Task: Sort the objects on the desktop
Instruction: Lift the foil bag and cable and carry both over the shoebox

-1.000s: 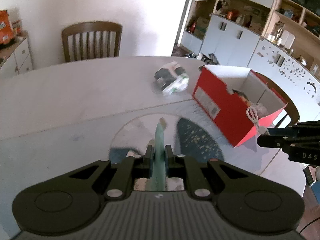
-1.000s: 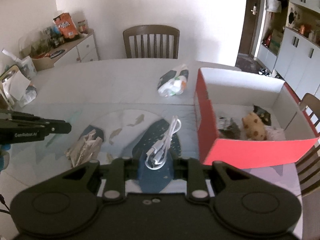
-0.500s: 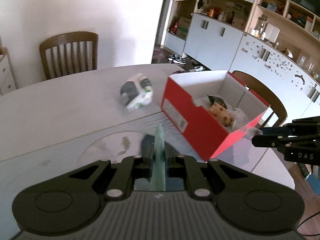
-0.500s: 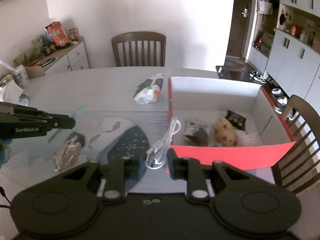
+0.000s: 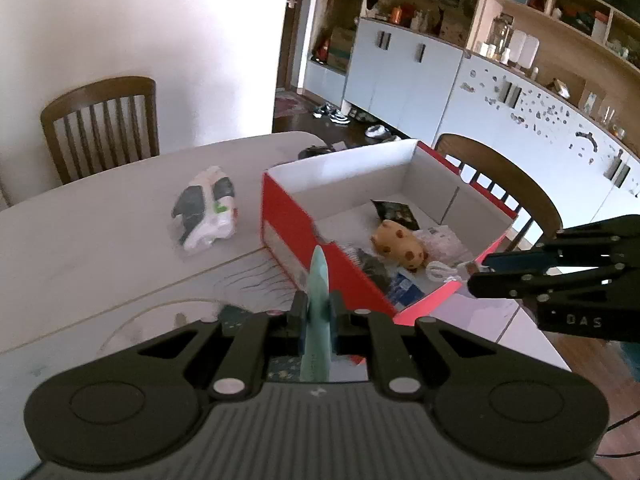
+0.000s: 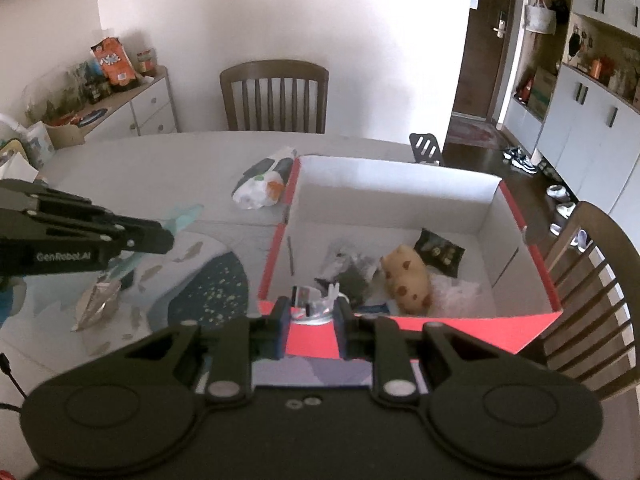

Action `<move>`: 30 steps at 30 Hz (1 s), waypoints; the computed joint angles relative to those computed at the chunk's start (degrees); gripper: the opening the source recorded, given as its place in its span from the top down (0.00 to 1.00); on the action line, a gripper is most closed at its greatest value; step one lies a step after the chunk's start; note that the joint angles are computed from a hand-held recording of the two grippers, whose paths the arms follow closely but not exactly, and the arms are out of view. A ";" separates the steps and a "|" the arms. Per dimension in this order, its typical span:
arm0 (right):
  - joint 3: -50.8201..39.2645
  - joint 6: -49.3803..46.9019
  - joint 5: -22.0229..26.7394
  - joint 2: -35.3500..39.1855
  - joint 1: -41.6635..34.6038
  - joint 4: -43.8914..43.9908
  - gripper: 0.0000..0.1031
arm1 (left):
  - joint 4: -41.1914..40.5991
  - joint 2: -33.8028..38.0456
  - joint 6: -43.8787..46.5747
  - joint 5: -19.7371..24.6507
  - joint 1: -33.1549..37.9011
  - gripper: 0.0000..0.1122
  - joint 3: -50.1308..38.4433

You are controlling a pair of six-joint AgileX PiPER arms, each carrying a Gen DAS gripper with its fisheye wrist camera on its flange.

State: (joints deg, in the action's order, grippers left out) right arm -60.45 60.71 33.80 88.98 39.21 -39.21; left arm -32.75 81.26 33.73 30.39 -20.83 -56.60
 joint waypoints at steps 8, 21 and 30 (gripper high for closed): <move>2.50 -9.87 -5.37 -1.40 -6.57 7.10 0.79 | 8.37 6.28 -10.12 -0.93 -6.95 0.91 -6.40; 4.62 -27.34 -11.34 -1.04 -15.98 21.47 0.79 | 22.96 20.55 -23.61 3.22 -13.92 0.91 -23.89; 3.52 -38.56 -12.92 2.19 -19.87 31.22 0.79 | 31.33 30.75 -30.05 8.31 -15.61 0.91 -36.25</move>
